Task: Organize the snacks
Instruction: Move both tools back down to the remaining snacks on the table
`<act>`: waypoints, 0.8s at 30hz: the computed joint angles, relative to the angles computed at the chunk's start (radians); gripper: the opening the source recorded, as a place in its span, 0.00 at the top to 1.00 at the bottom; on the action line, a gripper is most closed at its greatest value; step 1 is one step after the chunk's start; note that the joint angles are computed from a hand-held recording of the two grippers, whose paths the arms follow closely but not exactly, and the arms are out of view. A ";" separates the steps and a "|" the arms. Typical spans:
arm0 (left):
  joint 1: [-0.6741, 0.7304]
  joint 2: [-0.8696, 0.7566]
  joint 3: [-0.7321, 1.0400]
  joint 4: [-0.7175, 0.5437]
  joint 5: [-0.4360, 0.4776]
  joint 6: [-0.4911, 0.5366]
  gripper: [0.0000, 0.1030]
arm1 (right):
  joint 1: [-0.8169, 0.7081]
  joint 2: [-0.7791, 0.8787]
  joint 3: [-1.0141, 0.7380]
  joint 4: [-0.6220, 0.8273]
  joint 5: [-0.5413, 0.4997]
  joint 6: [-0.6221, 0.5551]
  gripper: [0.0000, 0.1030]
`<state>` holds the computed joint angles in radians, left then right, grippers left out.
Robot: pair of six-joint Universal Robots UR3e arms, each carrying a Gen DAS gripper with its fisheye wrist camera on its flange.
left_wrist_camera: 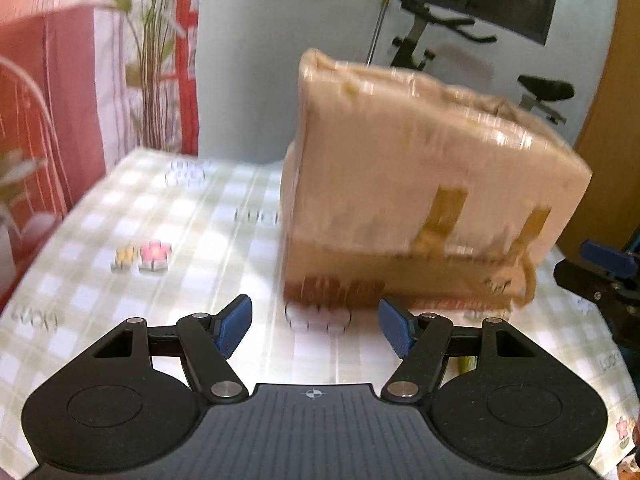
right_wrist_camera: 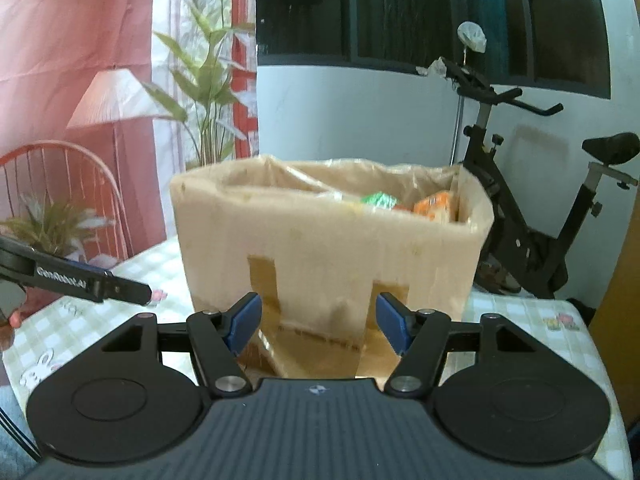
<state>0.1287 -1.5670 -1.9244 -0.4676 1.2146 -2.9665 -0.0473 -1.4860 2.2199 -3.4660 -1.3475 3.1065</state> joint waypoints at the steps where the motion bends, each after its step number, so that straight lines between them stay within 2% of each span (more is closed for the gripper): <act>1: -0.003 -0.003 -0.009 -0.006 0.008 -0.005 0.31 | 0.000 -0.002 0.011 -0.001 0.001 -0.002 0.36; 5: -0.020 -0.021 -0.033 -0.029 0.028 -0.013 0.34 | 0.004 0.006 0.046 -0.006 -0.007 -0.010 0.37; 14: -0.078 -0.098 -0.070 0.008 0.086 -0.051 0.36 | -0.006 0.058 0.108 -0.013 -0.004 -0.020 0.39; 24: -0.129 -0.151 -0.106 0.070 0.132 -0.086 0.42 | -0.012 0.176 0.069 0.088 0.015 0.038 0.40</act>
